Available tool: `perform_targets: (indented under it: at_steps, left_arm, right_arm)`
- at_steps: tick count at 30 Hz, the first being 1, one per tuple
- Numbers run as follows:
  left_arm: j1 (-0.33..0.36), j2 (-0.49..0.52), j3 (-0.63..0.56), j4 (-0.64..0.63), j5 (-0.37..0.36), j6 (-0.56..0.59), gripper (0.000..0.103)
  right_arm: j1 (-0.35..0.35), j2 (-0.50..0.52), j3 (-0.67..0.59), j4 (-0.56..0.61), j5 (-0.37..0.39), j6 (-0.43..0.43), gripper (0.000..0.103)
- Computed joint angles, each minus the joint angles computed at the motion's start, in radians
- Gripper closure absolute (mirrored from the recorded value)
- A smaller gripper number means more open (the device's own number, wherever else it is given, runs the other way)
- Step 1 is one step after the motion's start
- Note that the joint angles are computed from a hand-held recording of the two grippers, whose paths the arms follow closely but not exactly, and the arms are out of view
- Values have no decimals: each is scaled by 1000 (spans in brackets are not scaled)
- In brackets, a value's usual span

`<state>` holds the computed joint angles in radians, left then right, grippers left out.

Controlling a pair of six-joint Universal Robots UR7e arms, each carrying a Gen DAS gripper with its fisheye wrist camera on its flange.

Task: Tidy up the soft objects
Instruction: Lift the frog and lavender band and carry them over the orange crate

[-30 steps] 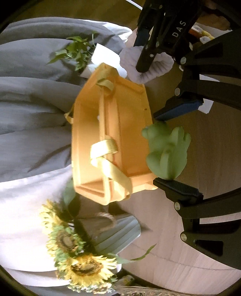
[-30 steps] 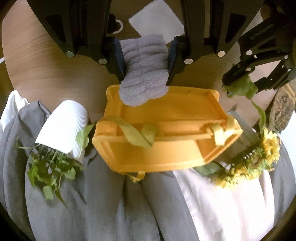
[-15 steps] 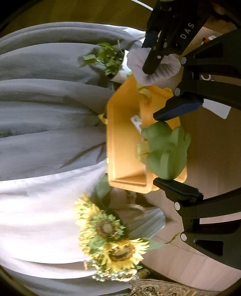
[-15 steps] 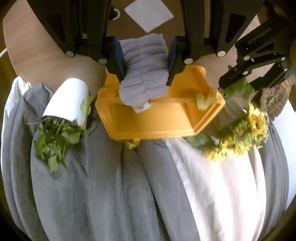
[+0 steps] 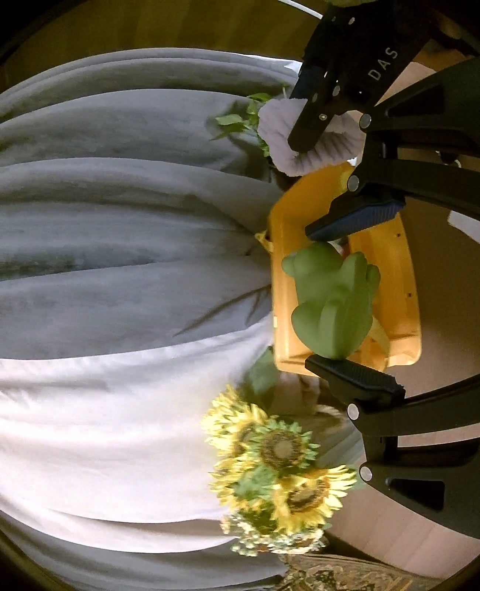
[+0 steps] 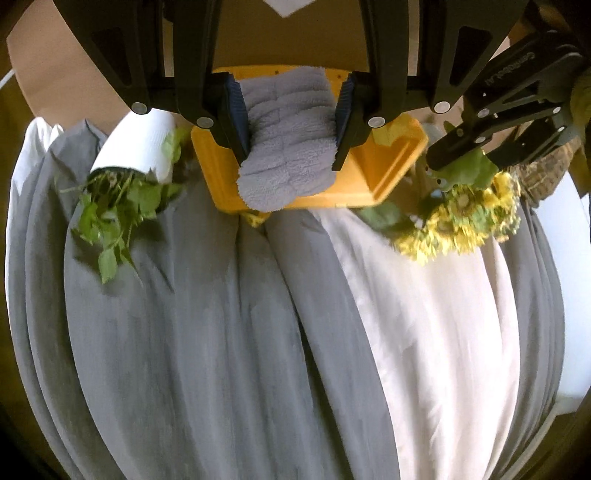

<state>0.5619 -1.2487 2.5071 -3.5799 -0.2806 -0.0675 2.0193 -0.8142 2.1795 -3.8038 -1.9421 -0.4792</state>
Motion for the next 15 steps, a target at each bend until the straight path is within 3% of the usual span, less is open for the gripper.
perform_targets:
  at_steps: [10, 15]
  left_arm:
    - [44, 61, -93, -239, -39, 279, 40]
    - [83, 83, -142, -300, -61, 378, 40]
  right_arm:
    - [3, 13, -61, 1, 28, -7, 61]
    - [4, 36, -104, 4, 36, -22, 61]
